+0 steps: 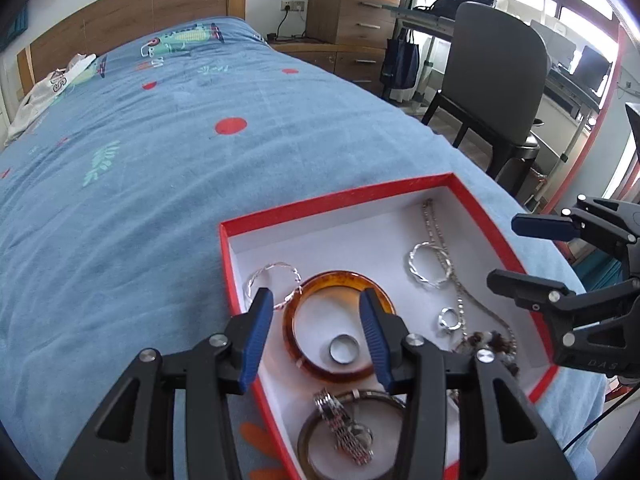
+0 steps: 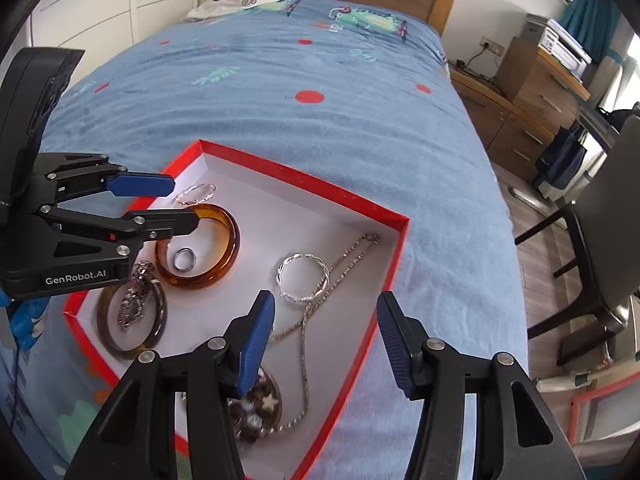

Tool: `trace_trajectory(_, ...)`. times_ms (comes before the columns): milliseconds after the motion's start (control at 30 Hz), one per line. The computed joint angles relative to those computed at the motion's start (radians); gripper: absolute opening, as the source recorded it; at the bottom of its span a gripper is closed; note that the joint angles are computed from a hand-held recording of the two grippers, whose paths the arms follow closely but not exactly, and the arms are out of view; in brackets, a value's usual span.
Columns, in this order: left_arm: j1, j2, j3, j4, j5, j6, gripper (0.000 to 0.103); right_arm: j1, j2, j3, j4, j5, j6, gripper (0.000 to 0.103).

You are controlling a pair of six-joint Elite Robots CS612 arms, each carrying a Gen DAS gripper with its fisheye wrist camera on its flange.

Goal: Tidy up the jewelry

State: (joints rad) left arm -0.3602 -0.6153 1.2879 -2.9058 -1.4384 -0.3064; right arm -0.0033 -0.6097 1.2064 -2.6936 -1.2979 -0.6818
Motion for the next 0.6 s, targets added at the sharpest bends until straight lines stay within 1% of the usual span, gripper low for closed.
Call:
trace_trajectory(133, -0.011, -0.049, 0.067, -0.028, 0.032, -0.018, 0.045, -0.005, -0.041, 0.059, -0.029, 0.007, 0.028, 0.057)
trace_trajectory(233, -0.022, -0.091, 0.122, -0.03, 0.075, -0.038, 0.045, -0.008, -0.071, 0.104, -0.05, 0.025, 0.06, 0.058)
trace_trajectory(400, -0.046, -0.163, 0.218, -0.03, 0.179, -0.061, 0.045, -0.006, -0.123, 0.182, -0.087, 0.051, 0.09, 0.063)
trace_trajectory(600, -0.07, -0.256, 0.348, -0.057, 0.274, -0.121, 0.045, 0.002, -0.191, 0.286, -0.125, 0.09, 0.113, 0.068)
